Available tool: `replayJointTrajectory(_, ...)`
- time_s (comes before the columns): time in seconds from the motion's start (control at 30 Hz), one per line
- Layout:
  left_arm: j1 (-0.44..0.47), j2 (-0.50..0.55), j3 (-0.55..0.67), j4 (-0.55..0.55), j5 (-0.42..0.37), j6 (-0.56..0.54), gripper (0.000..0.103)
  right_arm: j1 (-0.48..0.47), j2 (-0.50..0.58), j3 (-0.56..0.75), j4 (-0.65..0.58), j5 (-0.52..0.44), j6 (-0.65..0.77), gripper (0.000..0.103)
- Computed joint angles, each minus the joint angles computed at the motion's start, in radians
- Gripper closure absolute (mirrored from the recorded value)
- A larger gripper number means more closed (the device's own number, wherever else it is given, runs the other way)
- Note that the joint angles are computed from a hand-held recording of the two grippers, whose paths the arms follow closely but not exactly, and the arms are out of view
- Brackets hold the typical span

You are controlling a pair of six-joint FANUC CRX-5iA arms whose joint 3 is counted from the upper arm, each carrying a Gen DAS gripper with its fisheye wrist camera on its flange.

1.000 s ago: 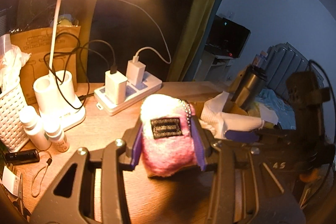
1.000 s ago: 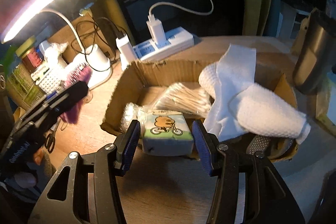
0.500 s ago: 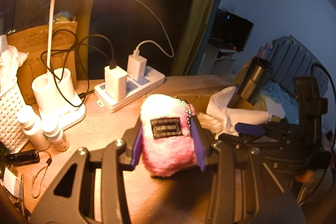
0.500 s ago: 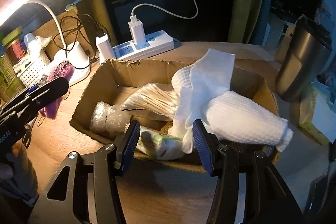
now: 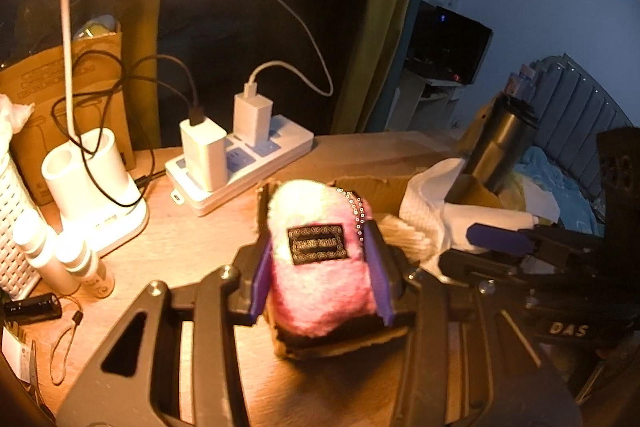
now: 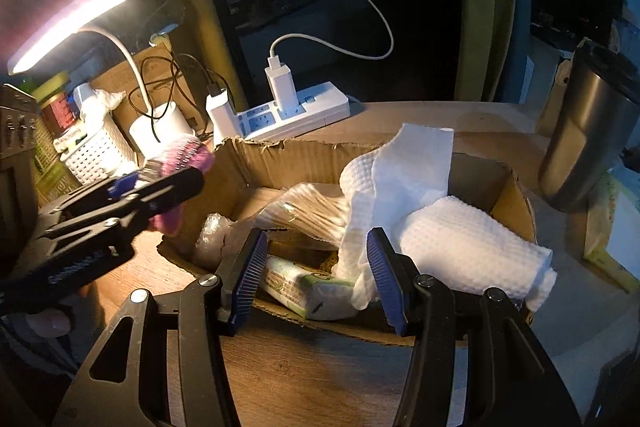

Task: Organize soft objects
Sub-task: 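Carry the keychain and tissue pack over the cardboard box with both tools, then open both tools to drop the keychain and tissue pack into the box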

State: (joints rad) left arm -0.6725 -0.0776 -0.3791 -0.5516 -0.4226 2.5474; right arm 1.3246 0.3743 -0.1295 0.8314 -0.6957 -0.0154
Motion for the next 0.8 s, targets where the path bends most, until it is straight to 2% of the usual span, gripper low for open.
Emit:
replayJointTrajectory(0.17,0.014,0.05,0.03,0.049,-0.021,-0.034,0.055,-0.013,-0.019,-0.036,0.035,0.036,-0.033,0.048)
replayJointTrajectory(0.2,0.019,0.055,0.03,0.062,-0.018,-0.044,0.05,-0.016,-0.025,-0.045,0.042,0.043,-0.043,0.048)
replayJointTrajectory(0.27,0.024,0.061,0.029,0.073,-0.007,-0.047,0.047,-0.02,-0.036,-0.062,0.055,0.05,-0.059,0.048)
replayJointTrajectory(0.33,0.025,0.065,0.029,0.081,0.0,-0.057,0.036,-0.025,-0.044,-0.074,0.064,0.057,-0.077,0.048)
replayJointTrajectory(0.53,0.0,0.059,0.045,0.033,-0.033,-0.008,0.035,-0.031,-0.062,-0.107,0.089,0.069,-0.119,0.048)
replayJointTrajectory(0.8,-0.048,0.023,0.054,-0.043,-0.085,0.061,0.034,-0.014,-0.081,-0.126,0.118,0.041,-0.15,0.048)
